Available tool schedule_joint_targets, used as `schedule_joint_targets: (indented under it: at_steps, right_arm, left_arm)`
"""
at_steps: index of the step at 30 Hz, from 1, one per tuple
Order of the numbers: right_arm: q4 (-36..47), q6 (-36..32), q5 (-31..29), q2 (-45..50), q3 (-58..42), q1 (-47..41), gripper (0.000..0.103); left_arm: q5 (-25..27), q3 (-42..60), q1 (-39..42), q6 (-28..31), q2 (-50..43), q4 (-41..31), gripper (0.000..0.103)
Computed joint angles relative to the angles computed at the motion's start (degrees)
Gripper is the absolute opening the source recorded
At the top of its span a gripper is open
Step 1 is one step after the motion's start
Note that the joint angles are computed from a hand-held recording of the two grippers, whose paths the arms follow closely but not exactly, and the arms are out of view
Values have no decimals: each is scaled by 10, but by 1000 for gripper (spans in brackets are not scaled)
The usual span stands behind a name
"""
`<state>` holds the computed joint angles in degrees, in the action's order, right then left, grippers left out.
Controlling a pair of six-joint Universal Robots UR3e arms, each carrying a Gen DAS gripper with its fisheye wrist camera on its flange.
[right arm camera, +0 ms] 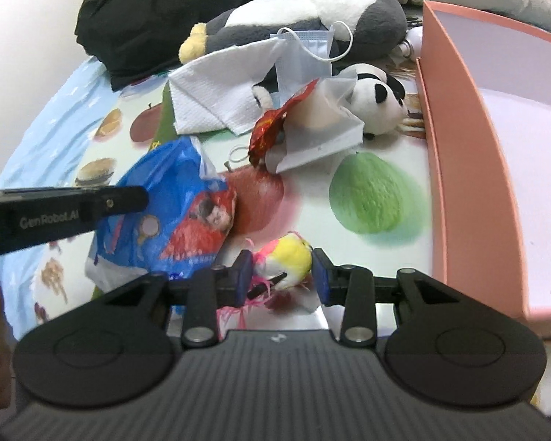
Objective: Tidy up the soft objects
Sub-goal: 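Close the left tool on the blue snack bag while the right tool grasps the chick toy, then carry the blue bag with the left tool while the right tool carries the toy to the pink box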
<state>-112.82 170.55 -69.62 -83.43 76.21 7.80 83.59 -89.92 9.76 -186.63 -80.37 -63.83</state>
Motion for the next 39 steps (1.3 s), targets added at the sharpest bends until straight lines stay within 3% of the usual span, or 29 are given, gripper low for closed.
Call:
schedule_joint_targets:
  at_steps: [10,19,29,39]
  right_arm:
    - [-7,-33,23,-69,62,-25,38]
    - [17,-54,52,-103,43,-63,38]
    - [57,-77,89,-98,-36,-106,38]
    - [108,-87,122,-42,-200,-151,38]
  left_arm:
    - [12,-71,-34,-64,64,22,6]
    - [19,-24,-64,-86,54,19,5]
    - [20,116,-77,-71,3,-22,4]
    - [28,407,-115,-73,-149,-81,4]
